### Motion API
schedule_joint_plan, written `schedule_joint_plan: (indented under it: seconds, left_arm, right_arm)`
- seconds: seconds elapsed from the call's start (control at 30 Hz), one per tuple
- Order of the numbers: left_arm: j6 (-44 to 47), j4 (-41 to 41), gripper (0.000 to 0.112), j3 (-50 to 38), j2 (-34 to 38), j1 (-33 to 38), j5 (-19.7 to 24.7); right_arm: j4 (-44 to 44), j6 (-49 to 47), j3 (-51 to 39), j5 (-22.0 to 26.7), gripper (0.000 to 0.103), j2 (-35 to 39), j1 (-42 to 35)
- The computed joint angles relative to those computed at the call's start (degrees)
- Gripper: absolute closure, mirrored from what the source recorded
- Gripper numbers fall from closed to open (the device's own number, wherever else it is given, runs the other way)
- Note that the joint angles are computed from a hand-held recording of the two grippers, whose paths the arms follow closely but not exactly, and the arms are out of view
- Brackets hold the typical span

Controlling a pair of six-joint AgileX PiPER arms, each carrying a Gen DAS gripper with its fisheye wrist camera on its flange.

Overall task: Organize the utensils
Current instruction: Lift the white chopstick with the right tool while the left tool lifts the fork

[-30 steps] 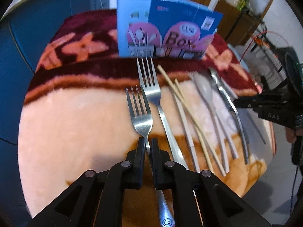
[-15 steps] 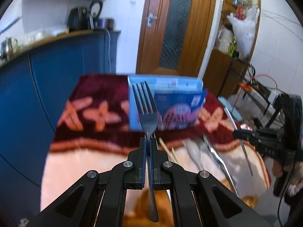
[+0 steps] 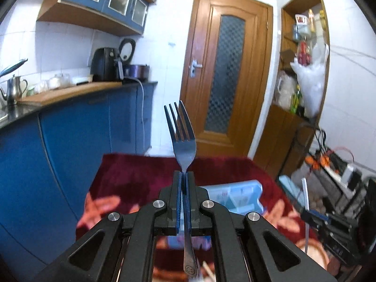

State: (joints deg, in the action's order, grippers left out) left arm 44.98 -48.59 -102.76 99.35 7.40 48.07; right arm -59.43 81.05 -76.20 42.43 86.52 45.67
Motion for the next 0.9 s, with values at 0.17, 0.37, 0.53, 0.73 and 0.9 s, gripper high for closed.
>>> schedule_joint_plan:
  seconds: [0.17, 0.37, 0.53, 0.73, 0.9]
  left_arm:
    - [-4.3, 1.9, 0.109, -5.7, 3.9, -3.3, -4.7]
    - [-9.1, 5.9, 0.109, -12.0, 9.0, -5.7, -7.3]
    - [-10.2, 5.9, 0.109, -13.6, 12.2, -6.3, -9.1]
    - [-8.3, 3.3, 0.109, -13.8, 13.7, -6.4, -11.1]
    - [-6.7, 0.9, 0.109, -12.5, 13.4, -6.5, -13.6]
  right_arm:
    - [-2.7, 1.5, -1.4, -5.9, 0.095, 1.0, -5.4]
    - [-5.0, 3.6, -5.3, -12.5, 0.095, 4.5, -11.0]
    - [-7.4, 5.5, -11.3, -16.7, 0.095, 10.0, -14.2]
    - [-7.2, 5.3, -17.7, -20.1, 0.095, 16.0, -16.4]
    - [-7.6, 6.2, -17.9, -22.0, 0.095, 18.2, -16.7]
